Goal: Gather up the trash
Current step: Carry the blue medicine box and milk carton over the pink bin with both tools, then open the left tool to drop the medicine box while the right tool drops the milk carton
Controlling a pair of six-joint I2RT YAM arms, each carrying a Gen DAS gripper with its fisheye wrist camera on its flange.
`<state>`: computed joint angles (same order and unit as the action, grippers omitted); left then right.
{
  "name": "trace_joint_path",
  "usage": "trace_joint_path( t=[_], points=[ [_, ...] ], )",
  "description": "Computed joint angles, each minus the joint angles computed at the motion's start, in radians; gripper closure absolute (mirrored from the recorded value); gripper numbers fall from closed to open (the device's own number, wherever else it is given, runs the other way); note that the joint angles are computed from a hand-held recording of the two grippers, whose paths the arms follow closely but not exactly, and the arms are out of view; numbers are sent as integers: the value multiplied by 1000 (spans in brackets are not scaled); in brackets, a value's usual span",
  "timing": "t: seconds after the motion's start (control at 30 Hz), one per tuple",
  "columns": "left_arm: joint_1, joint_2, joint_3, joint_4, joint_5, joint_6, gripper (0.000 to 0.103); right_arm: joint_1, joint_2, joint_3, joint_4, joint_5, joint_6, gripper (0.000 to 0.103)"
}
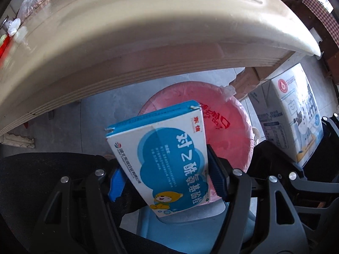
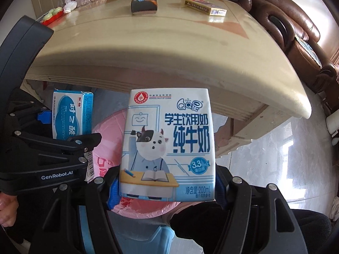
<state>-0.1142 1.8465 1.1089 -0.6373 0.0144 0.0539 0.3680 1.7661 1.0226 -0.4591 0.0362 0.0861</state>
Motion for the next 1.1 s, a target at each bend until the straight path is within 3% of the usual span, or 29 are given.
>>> trace_joint_path(
  t=[0.6,1.1],
  points=[
    [-13,354,190,-57,11,-18,37,-11,355,161,-41,-71,-19,37],
    [-20,500,307,-109,14,-39,36,-26,445,199,-37,-117,-47,36]
  ],
)
